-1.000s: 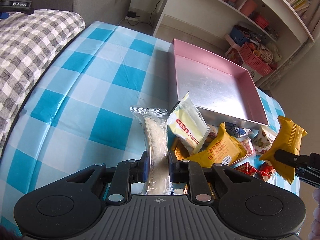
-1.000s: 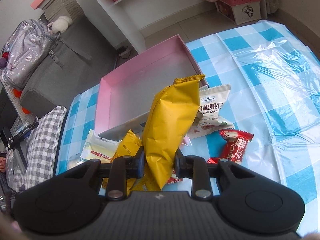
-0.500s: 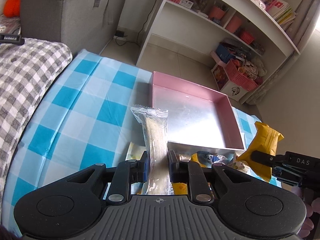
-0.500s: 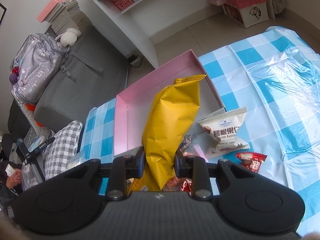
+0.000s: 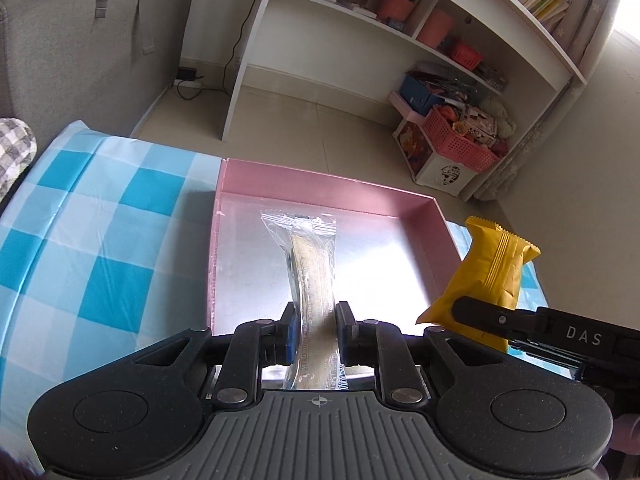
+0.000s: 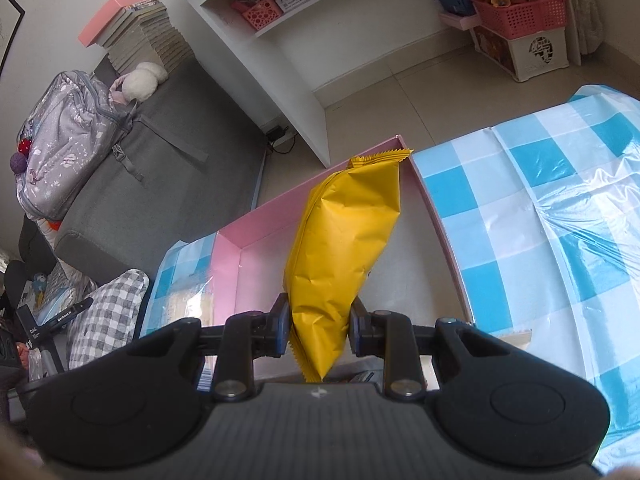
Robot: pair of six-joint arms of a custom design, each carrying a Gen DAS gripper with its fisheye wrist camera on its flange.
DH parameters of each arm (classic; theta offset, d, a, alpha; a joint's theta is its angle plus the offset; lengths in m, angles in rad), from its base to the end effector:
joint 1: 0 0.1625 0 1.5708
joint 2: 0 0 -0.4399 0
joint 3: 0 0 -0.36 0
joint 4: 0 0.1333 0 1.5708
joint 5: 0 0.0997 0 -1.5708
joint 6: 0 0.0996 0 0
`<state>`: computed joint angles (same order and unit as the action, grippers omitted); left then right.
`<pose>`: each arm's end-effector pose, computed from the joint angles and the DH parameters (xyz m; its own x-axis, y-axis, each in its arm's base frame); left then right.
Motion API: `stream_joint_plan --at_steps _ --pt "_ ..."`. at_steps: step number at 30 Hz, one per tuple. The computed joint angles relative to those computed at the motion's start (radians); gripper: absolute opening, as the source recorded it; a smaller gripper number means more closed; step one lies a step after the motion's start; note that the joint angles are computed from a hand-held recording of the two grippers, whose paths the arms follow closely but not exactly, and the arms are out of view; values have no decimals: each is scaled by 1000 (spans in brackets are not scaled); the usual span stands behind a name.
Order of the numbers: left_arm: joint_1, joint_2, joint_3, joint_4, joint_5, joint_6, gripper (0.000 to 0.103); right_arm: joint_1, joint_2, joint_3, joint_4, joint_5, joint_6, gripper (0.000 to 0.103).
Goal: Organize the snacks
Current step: 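Carry both packets into the pink box and open both tools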
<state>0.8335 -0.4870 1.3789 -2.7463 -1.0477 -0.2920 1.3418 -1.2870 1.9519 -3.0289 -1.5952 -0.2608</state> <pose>-0.3584 -0.6669 0.0332 -0.8899 0.2540 -0.3788 0.4065 0.8185 -0.4060 0.0032 -0.5628 0.3639 -0.9779 0.0594 0.2003 -0.0962 0.7230 -0.6841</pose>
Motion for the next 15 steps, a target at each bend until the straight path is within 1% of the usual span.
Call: stream_joint_plan --at_steps 1,5,10,15 --pt "4 12 -14 0 2 9 17 -2 6 -2 -5 2 -12 26" --pt "11 53 -60 -1 22 50 17 2 32 -21 -11 -31 -49 26" --pt "15 88 -96 2 49 102 17 0 47 -35 -9 -56 -58 26" --pt "12 106 -105 -2 74 139 18 -5 55 -43 -3 -64 -52 27"
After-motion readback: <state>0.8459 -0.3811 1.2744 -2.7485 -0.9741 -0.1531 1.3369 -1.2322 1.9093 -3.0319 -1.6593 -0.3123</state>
